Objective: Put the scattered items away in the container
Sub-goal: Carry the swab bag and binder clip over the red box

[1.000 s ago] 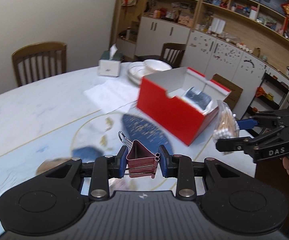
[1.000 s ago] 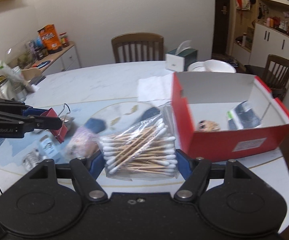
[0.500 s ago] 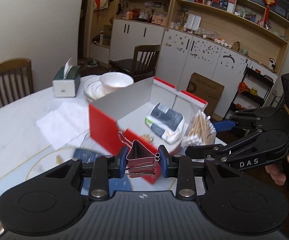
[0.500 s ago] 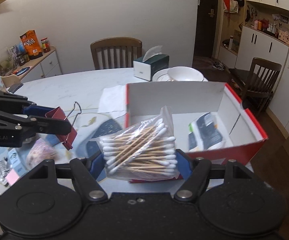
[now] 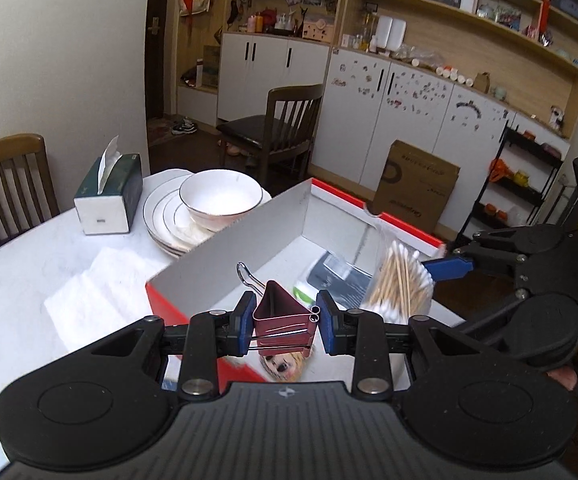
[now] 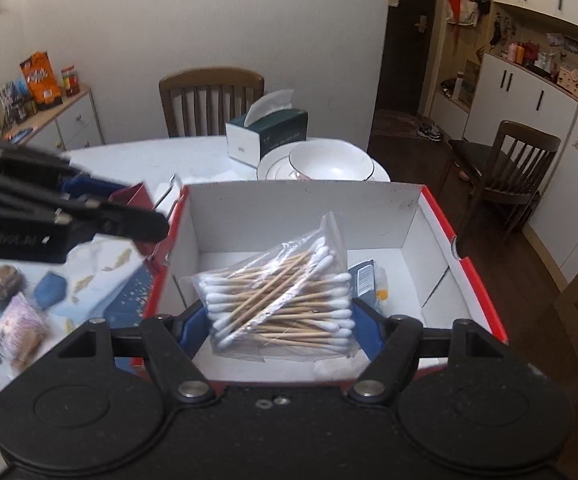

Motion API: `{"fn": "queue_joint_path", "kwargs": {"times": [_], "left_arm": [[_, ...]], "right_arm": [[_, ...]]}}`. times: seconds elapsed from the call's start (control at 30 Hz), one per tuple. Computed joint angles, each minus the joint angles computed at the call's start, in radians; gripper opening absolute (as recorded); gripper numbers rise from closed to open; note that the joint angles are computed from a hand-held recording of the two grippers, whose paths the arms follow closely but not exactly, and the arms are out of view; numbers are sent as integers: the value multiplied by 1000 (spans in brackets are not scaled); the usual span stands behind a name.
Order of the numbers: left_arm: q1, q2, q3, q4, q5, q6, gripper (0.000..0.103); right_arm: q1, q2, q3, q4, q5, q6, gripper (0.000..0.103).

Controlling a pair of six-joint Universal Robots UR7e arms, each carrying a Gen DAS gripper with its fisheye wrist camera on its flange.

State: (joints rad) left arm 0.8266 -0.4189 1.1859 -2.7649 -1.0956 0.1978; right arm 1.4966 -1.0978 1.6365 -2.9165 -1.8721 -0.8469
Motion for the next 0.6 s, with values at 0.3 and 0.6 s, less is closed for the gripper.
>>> {"fn": "queue_joint_path", "kwargs": {"times": [0.3, 0.6], "left_arm": [[31, 160, -289, 230, 16, 6, 31], [47, 308, -550, 453, 65, -1, 31]], "right_arm": [[-13, 93, -158, 160, -57, -18, 72], [-23, 167, -252, 281, -127, -50, 72]]}}
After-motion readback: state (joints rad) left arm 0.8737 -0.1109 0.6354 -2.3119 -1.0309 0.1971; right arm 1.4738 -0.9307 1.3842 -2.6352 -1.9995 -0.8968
